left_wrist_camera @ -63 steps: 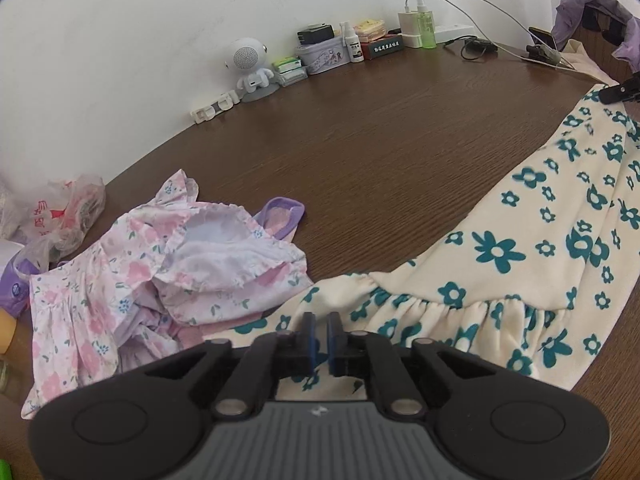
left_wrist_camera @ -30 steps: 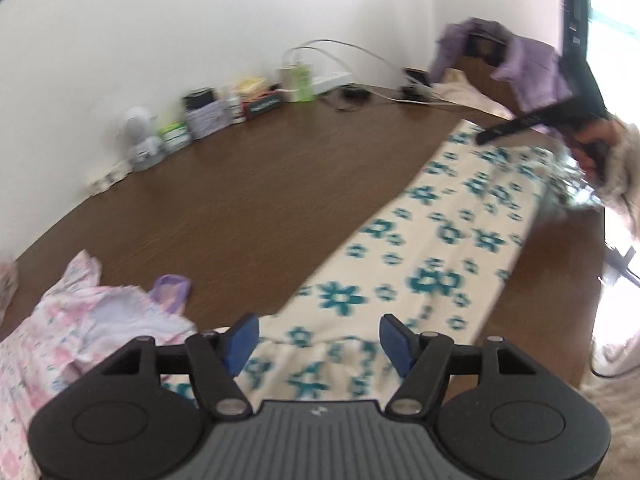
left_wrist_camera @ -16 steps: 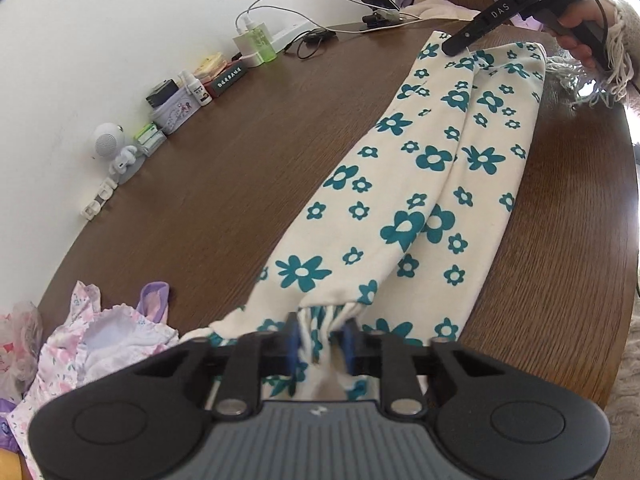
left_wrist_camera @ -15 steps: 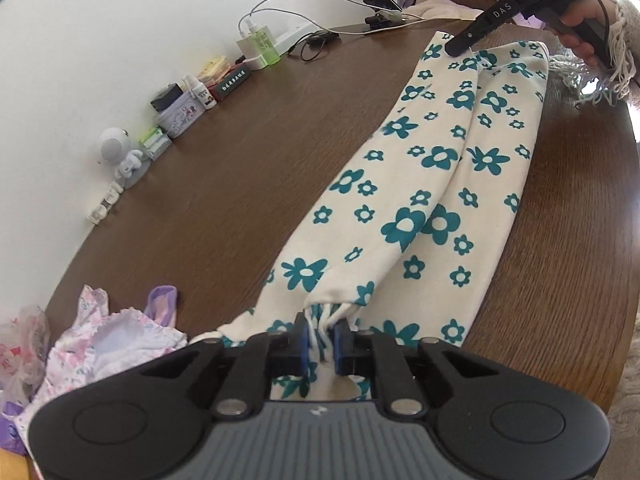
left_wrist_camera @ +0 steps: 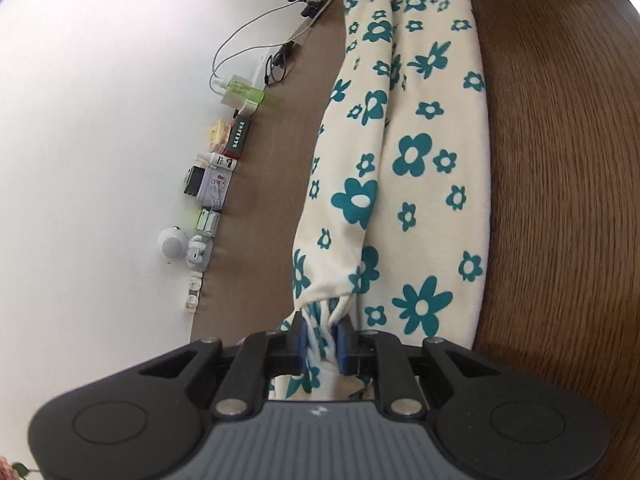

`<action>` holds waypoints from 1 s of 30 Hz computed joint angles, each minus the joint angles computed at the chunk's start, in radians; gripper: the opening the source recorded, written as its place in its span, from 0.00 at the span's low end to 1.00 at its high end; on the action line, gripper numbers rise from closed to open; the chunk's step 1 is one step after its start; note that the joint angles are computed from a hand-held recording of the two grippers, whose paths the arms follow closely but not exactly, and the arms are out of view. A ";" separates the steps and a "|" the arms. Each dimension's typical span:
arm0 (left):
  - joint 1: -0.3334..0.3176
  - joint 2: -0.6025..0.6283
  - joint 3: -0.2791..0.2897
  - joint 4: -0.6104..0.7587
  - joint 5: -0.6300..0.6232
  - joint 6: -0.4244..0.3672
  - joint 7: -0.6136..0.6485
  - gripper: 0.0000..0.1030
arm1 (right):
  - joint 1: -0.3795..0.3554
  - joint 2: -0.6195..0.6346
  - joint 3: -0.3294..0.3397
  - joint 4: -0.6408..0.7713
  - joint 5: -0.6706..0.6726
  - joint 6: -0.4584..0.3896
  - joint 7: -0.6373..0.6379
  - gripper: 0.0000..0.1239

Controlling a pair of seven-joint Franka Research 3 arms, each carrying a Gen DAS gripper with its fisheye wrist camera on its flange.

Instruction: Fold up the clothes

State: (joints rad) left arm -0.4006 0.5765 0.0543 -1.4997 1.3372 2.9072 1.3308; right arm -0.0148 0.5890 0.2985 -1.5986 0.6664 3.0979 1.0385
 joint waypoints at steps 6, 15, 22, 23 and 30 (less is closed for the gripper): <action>0.188 -0.073 -0.201 -0.084 -0.500 0.001 0.216 0.50 | -0.006 -0.009 0.008 -0.015 0.000 0.011 -0.002 0.09; 0.321 -0.028 -0.350 0.006 -1.063 -0.007 0.210 0.45 | -0.008 -0.014 0.010 -0.024 0.003 0.020 0.001 0.08; 0.226 0.026 -0.222 0.065 -1.057 -0.114 0.113 0.26 | 0.012 -0.040 -0.027 -0.057 -0.029 0.011 0.016 0.07; 0.227 0.017 -0.219 0.044 -1.054 -0.094 0.109 0.26 | 0.018 -0.044 -0.038 -0.063 -0.036 0.007 0.021 0.07; 0.211 -0.002 -0.192 -0.004 -1.009 -0.043 0.064 0.27 | 0.040 -0.061 -0.068 -0.090 -0.069 0.004 0.035 0.07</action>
State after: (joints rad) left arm -0.1900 0.5747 -0.1373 -1.5038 0.3285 2.8638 1.3947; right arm 0.0249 0.5280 0.2301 -1.6883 0.5976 3.1021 1.0738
